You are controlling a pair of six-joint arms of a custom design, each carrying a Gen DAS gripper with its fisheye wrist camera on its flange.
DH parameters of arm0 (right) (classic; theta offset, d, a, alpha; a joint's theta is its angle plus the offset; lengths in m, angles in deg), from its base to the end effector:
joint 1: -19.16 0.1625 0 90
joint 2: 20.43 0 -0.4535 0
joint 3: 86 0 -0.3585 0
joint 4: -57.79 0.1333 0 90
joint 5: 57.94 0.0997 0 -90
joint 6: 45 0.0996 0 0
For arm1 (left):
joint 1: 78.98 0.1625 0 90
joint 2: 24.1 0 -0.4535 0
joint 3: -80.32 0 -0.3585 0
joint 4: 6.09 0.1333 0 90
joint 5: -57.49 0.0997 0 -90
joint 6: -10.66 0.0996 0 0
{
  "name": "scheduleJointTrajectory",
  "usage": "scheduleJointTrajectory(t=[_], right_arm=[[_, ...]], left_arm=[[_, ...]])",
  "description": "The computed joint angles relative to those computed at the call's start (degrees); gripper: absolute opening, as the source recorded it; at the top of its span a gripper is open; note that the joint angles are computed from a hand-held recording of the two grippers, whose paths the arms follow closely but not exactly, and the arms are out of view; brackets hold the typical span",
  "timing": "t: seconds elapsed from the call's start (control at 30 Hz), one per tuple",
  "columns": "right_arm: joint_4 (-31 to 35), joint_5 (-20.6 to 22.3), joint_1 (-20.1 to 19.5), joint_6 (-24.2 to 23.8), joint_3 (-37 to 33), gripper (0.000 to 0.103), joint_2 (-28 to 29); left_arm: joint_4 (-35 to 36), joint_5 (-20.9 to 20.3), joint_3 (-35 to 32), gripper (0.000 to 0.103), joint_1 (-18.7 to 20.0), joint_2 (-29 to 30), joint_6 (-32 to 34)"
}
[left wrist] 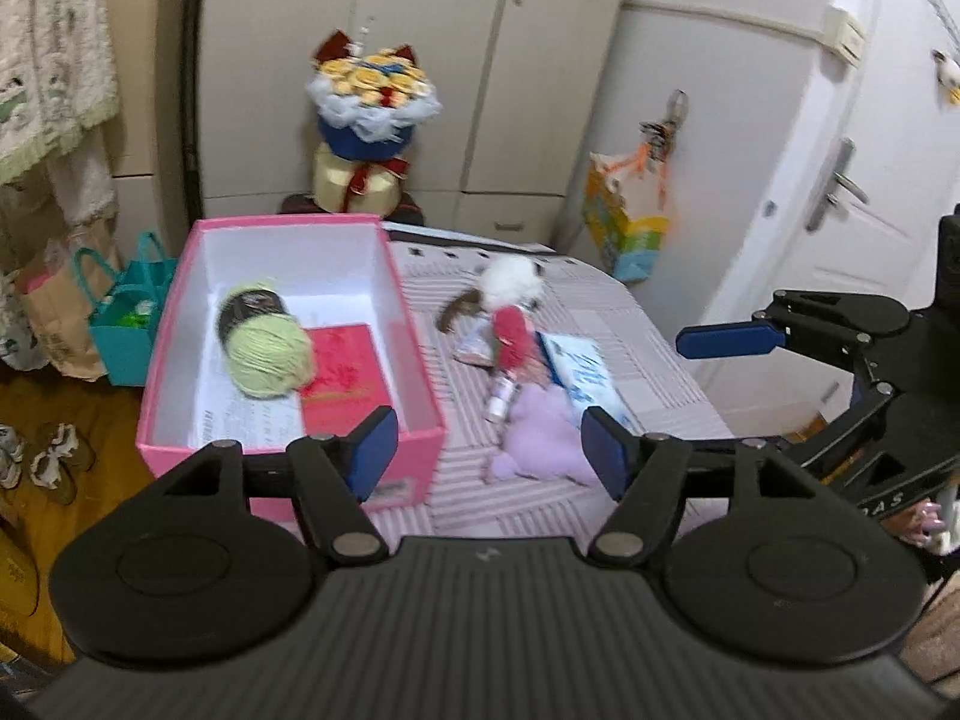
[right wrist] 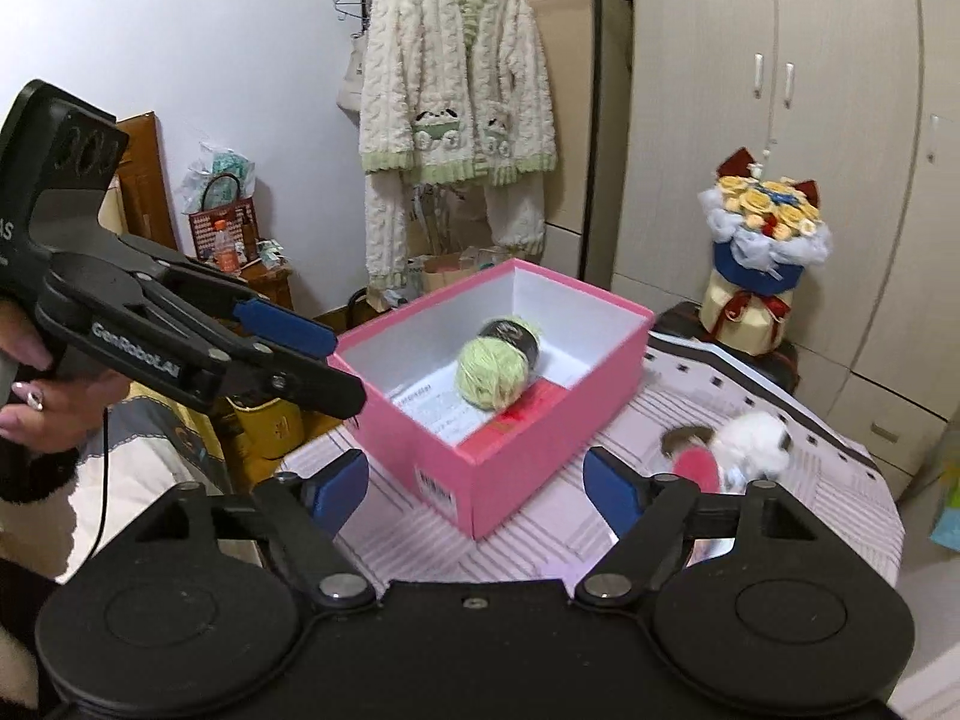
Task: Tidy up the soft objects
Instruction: 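Move the left tool to the lilac plush toy and close on it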
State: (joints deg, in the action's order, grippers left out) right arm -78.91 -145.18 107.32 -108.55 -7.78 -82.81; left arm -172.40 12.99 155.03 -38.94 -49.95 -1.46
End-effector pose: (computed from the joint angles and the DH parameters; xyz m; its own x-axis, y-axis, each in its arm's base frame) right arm 0.1158 -0.6958 0.4322 -0.4697 -0.7649 0.4408 -0.8823 0.3888 -0.2655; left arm -0.4539 -0.6483 0.0743 -0.8296 0.1980 -0.5221 0.5167 0.6264 -0.5836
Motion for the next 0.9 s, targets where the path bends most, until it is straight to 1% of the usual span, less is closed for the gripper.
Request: scheduleJointTrajectory(t=[0.1, 0.27, 0.37, 0.47, 0.53, 0.6, 0.67, 0.77, 0.83, 0.9], right_arm=[[-1.4, -0.8, -1.2, -0.2, 2.2, 0.084, -1.8], [-3.1, -1.4, -3.5, -1.0, 4.4, 0.086, -3.8], [-3.6, -0.7, -5.2, -1.4, 5.1, 0.087, -4.4], [-5.1, 1.2, -7.1, -3.0, 6.1, 0.087, -4.4], [-6.4, 3.2, -8.4, -4.7, 6.5, 0.088, -3.9], [-8.2, 5.3, -9.7, -6.6, 6.8, 0.088, -3.0], [-10.4, 6.1, -10.6, -8.1, 7.1, 0.088, -1.6], [-14.4, 5.7, -11.3, -10.2, 7.6, 0.088, 0.6], [-14.5, 6.0, -11.8, -10.4, 6.9, 0.088, 2.0], [-14.1, 7.1, -12.4, -9.6, 5.9, 0.088, 3.3]], left_arm=[[1.2, -1.6, -0.7, 0.074, -0.3, 1.0, 0.2], [5.2, -3.6, -4.0, 0.078, -0.4, 3.5, 0.3], [7.4, -5.4, -6.8, 0.081, 0.0, 5.5, 0.5], [8.1, -6.1, -9.6, 0.083, 0.3, 7.8, 1.6], [7.7, -6.2, -11.8, 0.084, 0.6, 9.7, 2.8], [5.5, -6.2, -13.7, 0.084, 0.9, 11.9, 5.5], [4.8, -5.8, -16.3, 0.085, 1.3, 14.1, 7.5], [6.5, -5.5, -21.3, 0.085, 2.0, 17.2, 8.0], [9.0, -5.8, -24.6, 0.085, 2.8, 18.9, 7.0], [12.4, -6.9, -27.9, 0.083, 3.7, 20.3, 5.0]])
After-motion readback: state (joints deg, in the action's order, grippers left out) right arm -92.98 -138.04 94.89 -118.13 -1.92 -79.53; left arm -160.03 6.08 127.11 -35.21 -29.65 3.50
